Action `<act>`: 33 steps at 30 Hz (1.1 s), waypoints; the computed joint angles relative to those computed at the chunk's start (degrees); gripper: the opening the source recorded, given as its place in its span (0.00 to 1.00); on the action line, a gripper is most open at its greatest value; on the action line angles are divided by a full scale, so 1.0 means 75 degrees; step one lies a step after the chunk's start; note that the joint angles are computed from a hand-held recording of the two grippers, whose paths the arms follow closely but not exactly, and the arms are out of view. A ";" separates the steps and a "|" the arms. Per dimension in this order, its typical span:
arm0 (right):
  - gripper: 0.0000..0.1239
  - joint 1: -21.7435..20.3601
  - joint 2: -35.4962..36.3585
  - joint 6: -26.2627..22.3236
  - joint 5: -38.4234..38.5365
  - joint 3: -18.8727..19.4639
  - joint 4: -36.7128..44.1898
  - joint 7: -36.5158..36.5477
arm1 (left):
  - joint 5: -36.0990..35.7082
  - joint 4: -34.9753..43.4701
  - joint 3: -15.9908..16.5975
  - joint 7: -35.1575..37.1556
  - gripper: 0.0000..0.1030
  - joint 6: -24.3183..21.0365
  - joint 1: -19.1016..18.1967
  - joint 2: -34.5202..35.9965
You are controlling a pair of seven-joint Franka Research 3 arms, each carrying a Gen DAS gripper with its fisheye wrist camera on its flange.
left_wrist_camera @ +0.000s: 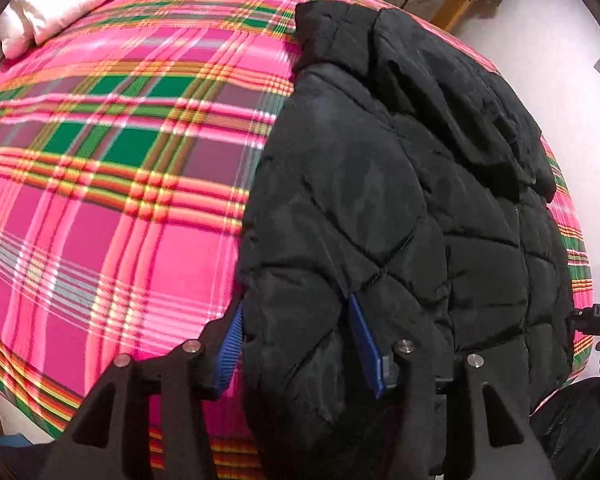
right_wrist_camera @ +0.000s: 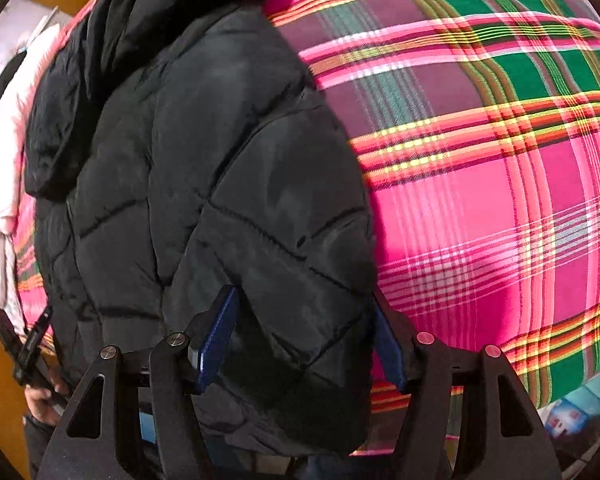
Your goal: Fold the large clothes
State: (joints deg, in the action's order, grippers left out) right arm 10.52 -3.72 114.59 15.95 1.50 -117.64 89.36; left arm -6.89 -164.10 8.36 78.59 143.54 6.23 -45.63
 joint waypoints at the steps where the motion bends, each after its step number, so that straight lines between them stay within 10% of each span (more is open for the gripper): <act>1: 0.53 0.0006 0.0076 -0.0037 -0.0057 0.0013 0.0033 0.0091 | -0.0015 -0.0026 0.0007 0.0014 0.53 0.0067 -0.0017 0.0027; 5: 0.41 0.0083 0.0177 0.0042 -0.0279 0.0078 0.0042 0.0262 | 0.0298 0.0065 -0.0255 0.0026 0.53 0.0061 0.0069 0.0208; 10: 0.13 0.0227 -0.0487 0.0599 0.0080 0.0135 -0.0457 -0.0060 | 0.0466 0.0301 -0.0300 0.0128 0.16 -0.0423 -0.0061 0.0014; 33: 0.09 0.0149 -0.3331 0.1090 0.3774 -0.0726 -0.2239 -0.1956 | -0.0692 0.0211 0.0866 -0.0094 0.11 -0.1510 0.0179 -0.3702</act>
State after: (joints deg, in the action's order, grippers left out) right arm 11.63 -28.70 122.77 44.25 -3.95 -134.43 74.69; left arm -12.08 -162.52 14.86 77.88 132.22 7.57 -73.40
